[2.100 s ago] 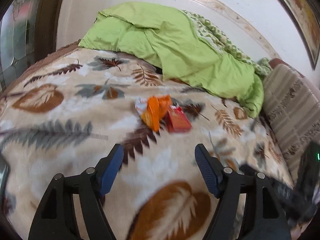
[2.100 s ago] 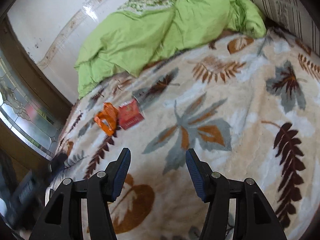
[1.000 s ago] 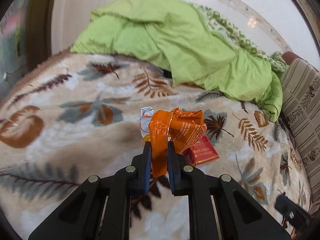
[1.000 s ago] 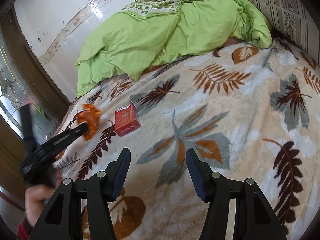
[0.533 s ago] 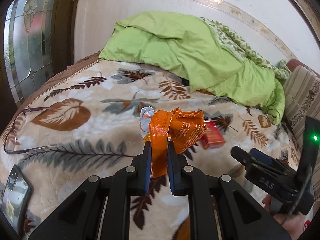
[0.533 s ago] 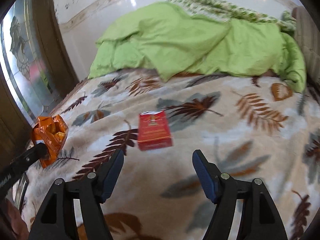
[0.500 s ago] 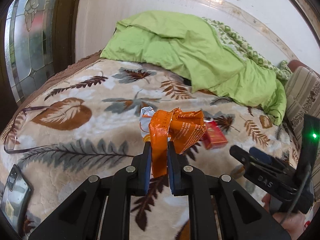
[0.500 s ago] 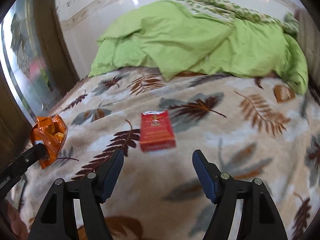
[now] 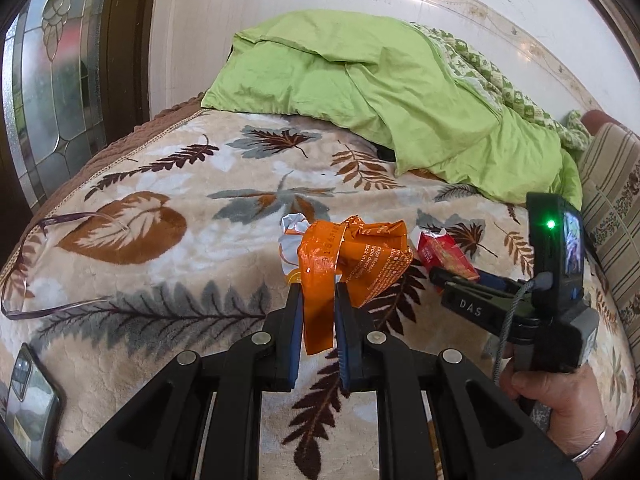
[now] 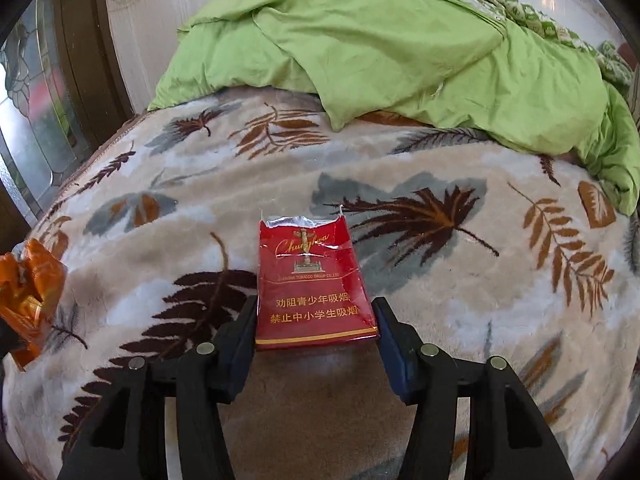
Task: Collect trash
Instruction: 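Hold the orange wrapper and red cigarette pack above the bed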
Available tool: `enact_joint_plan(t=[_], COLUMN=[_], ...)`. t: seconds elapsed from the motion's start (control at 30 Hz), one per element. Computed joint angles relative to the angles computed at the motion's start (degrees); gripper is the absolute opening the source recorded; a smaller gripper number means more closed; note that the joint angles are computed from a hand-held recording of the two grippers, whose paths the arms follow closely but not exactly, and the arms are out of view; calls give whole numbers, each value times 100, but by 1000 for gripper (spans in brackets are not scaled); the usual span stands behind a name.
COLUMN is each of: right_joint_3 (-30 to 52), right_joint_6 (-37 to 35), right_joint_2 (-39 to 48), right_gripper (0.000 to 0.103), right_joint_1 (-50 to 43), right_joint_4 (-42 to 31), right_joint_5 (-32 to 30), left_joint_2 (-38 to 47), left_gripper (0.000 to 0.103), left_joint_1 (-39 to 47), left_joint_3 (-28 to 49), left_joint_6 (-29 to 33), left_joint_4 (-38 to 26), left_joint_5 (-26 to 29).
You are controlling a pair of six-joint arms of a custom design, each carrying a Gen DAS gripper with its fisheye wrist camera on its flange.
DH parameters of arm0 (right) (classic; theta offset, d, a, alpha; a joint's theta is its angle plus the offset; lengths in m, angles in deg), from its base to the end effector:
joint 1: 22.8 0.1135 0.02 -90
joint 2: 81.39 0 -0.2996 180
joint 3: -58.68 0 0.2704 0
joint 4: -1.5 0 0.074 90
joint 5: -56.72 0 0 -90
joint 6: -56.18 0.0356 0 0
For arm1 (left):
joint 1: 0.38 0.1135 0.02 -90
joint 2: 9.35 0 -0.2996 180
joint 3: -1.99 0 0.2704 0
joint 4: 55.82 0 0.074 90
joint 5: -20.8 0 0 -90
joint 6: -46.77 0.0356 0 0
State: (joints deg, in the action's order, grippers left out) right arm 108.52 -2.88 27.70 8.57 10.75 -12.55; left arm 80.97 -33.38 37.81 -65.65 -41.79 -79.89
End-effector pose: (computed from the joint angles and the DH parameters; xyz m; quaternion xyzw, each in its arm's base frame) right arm 0.2842 0.1585 0.0820 0.0581 0.9246 0.0294 0.3754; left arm 0.2230 -0.1369 0.1222 0.0445 0.9038 -0.1191 0.4086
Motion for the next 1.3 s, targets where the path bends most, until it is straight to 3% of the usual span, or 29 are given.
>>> enact_joint_plan(t=[0.13,0.27,0.5,0.63,0.73,0.93,1.0,1.1,1.2,1.3], right_joint_3=[-293,-710,-1567,-1788,-1746,-1239,-1129,-996,-967,-910], right_joint_6=[137,216,1099,2272,3729,7621,8360,9032,8989,8880], right_joint_2=[-359,-1057,-3056,-3974,-4185,-3481,-3209,-2882,-2819,-2673], right_gripper=[59,59,59,59,59,59,59,59,59,59], right_joint_1=[89,494,1520,2669,3840,6081,6510,6914,6884,6840], right_joint_4=[29,-162,-1332,-2618,-4018,-6899,-7281,-7585,-7572,-7505], right_joint_5=[41,532,1493,2387,3063,3524,3453,3374,3374,3386], left_joint_2=[-72,-197,-705,-1401,-2017,-2502,-2409,-2183,-1820,-1547], left_gripper=[14,14,14,14,14,14,14,14,14,14], left_joint_1=[-129,-440,-1183,-1832,-2538,-4410,-4812,-5182,-5333,-5214], left_joint_3=[-18,-26,-159,-287,-444,-631,-562,-423,-302,-267], left_joint_6=[-41,-64,-284,-462,-690,-1944,-2456,-2993,-3244,-3098], left_joint_4=[-32,-45,-271,-758,-1293,-2882,-3366,-3856,-4034,-3846], left_joint_5=[-68,-349,-831,-1402,-1941,-3438,-3788,-4125,-4438,-4469])
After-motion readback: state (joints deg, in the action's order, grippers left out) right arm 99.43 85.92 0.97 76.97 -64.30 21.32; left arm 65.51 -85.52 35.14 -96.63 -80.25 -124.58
